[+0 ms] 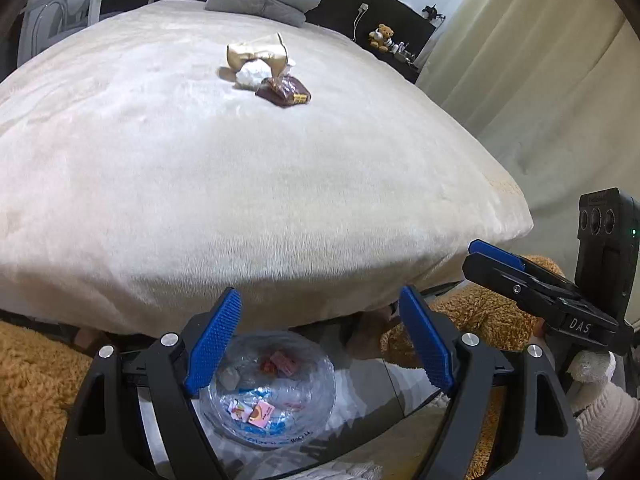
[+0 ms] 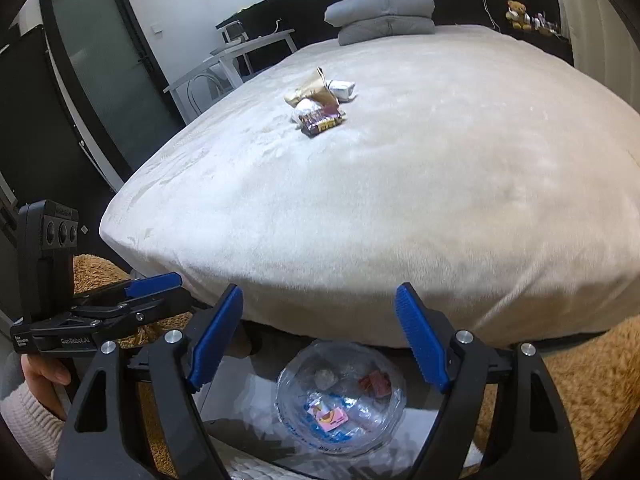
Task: Collect trash
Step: 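Raise both tools back over the bed toward the remaining trash, then grasp the maroon plastic-wrapped box with the right tool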
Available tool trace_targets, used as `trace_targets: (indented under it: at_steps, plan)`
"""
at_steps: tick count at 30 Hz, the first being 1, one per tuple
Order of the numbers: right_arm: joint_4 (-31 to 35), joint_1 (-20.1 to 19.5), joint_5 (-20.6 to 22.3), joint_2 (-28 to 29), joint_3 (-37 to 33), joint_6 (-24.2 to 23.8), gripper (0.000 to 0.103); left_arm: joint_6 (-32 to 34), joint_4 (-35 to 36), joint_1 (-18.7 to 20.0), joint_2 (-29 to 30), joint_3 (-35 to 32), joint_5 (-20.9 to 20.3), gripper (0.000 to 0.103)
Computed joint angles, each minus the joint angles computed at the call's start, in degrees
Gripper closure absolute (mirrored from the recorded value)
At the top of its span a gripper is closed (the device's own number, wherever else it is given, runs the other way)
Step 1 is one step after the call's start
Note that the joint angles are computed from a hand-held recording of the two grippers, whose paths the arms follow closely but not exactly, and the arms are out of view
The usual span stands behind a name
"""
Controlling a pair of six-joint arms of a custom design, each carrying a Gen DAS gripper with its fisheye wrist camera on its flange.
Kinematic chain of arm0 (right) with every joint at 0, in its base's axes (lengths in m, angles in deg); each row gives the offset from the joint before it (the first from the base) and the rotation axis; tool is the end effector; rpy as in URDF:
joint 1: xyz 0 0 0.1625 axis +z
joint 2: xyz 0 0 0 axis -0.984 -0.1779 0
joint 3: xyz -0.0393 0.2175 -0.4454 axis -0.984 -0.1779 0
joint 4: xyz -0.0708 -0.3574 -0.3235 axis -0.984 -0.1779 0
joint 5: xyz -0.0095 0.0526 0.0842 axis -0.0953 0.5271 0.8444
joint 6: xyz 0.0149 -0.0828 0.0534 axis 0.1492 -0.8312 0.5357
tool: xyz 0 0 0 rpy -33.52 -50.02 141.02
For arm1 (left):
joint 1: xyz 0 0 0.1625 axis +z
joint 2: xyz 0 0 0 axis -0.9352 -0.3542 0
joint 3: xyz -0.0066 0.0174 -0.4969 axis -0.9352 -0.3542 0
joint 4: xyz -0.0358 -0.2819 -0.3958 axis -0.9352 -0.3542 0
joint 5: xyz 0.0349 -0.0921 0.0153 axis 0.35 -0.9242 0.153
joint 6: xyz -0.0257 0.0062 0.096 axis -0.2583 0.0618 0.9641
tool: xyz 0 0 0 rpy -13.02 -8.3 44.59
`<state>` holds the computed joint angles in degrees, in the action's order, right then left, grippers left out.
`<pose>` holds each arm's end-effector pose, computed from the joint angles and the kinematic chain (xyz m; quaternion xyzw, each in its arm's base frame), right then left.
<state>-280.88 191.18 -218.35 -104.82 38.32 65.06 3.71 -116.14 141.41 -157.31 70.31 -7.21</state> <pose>0.3080 -0.5895 0.0654 0.0396 -0.8806 0.4113 0.2319 -0.0718 -0.6889 0.2854 0.3615 0.9228 -0.1212 0.0558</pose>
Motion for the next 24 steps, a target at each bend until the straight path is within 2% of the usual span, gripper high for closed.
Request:
trace_targets:
  at_steps: [6, 14, 19, 22, 24]
  plan:
    - [2.0, -1.3, 0.2, -0.7, -3.4, -5.5, 0.025, -0.1, -0.4, -0.2, 2.1, -4.7, -0.9, 0.023]
    - [6.9, -3.6, 0.9, 0.7, -10.8, -9.6, 0.025, -2.5, 1.5, 0.3, 6.6, -12.0, -2.5, 0.023]
    - [12.5, -5.1, 2.5, 2.4, -16.4, -9.9, 0.025, -2.7, 1.5, 0.6, 9.8, -16.8, -2.7, 0.023]
    - [15.3, -5.7, 3.6, 3.7, -19.9, -10.9, 0.019, -3.9, 2.7, 0.9, 12.0, -20.3, -3.5, 0.023]
    - [17.3, -6.1, 3.8, 4.7, -22.3, -11.3, 0.019, -3.9, 2.9, 1.0, 13.3, -22.1, -3.6, 0.022]
